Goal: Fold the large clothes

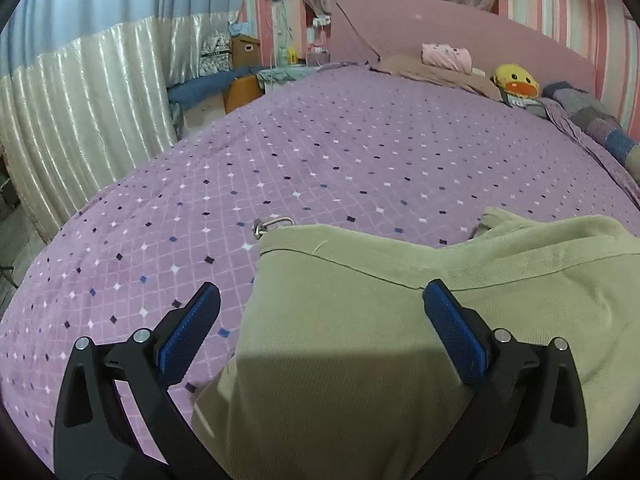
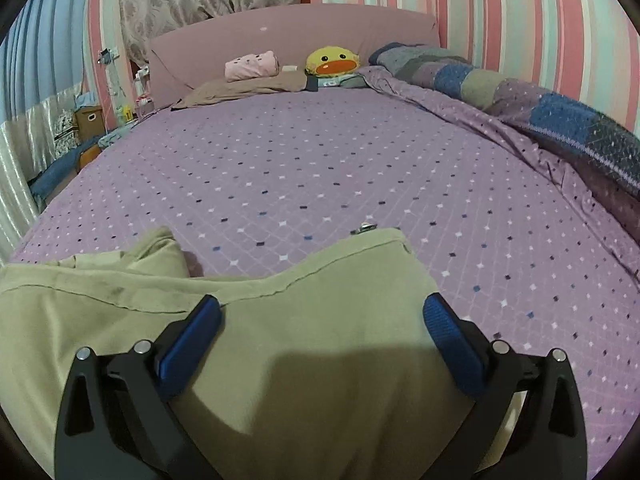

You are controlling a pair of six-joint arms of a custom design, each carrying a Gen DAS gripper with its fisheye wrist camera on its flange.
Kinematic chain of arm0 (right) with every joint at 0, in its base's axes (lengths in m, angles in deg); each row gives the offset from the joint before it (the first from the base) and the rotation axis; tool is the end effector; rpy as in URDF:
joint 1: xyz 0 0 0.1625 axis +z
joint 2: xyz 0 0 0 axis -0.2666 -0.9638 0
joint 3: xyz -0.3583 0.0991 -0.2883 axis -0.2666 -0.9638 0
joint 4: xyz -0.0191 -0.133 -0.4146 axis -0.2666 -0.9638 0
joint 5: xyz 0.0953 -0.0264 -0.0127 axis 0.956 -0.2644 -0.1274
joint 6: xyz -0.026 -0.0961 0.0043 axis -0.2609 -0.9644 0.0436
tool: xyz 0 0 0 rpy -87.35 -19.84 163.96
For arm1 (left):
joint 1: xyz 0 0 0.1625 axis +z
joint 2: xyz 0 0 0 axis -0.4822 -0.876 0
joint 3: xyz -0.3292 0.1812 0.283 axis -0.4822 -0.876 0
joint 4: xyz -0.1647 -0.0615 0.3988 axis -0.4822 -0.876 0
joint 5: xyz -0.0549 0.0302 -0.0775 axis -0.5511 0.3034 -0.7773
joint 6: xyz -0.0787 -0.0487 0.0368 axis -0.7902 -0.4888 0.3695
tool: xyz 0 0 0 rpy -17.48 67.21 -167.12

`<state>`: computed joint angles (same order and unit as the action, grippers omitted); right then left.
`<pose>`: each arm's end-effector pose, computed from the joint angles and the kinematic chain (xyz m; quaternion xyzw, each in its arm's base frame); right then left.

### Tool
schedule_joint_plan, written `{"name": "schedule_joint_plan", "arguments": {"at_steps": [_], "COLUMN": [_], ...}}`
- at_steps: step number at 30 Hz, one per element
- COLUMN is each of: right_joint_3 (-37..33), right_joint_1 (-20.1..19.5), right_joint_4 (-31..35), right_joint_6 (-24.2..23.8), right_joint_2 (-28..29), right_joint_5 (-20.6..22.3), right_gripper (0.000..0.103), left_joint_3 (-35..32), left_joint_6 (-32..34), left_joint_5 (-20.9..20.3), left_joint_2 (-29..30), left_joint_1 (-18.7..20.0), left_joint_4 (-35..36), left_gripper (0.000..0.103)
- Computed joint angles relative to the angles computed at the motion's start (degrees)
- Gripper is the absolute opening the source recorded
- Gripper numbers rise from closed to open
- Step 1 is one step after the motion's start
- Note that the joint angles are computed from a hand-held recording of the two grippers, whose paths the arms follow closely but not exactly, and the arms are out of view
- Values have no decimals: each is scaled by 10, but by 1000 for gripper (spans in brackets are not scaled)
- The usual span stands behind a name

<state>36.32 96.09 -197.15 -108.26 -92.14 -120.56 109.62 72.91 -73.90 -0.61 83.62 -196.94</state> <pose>-0.0372 -0.7102 0.3819 -0.0442 -0.7542 0.5057 0.4166 -0.3048 -0.7994 0.2221 0.1916 0.8420 -0.3716 0.3408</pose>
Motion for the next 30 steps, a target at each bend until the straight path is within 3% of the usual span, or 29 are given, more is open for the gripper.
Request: {"name": "schedule_joint_plan", "arguments": {"at_steps": [3, 6, 9, 11, 14, 16, 19, 23, 30], "right_joint_3": [0, -7, -38, -38, 29, 80, 132, 202, 249], "right_joint_1": [-8, -6, 12, 25, 42, 51, 54, 45, 13], "right_joint_4": [-13, -4, 87, 151, 94, 82, 94, 75, 94], "right_joint_6": [6, 4, 2, 26, 7, 3, 9, 3, 23], "right_joint_2": [3, 9, 10, -6, -60, -104, -150, -198, -227], "right_joint_5": [14, -4, -77, -109, -64, -41, -38, -43, -57], "right_gripper": [101, 102, 101, 101, 101, 101, 101, 101, 101], "left_joint_3": [-7, -13, -46, -71, -39, -12, 23, 86, 151], "left_joint_6": [-5, -25, -56, -66, -3, 0, -54, -135, -194], "left_joint_5": [-8, -8, 12, 21, 13, 14, 8, -33, -74], "left_joint_2": [5, 1, 6, 2, -36, -72, -127, -204, -241], "left_joint_1": [7, 8, 1, -6, -21, -30, -34, -31, -16], "left_joint_4": [3, 44, 148, 230, 208, 227, 296, 364, 388], "left_gripper": [100, 100, 100, 100, 100, 100, 100, 100, 100]}}
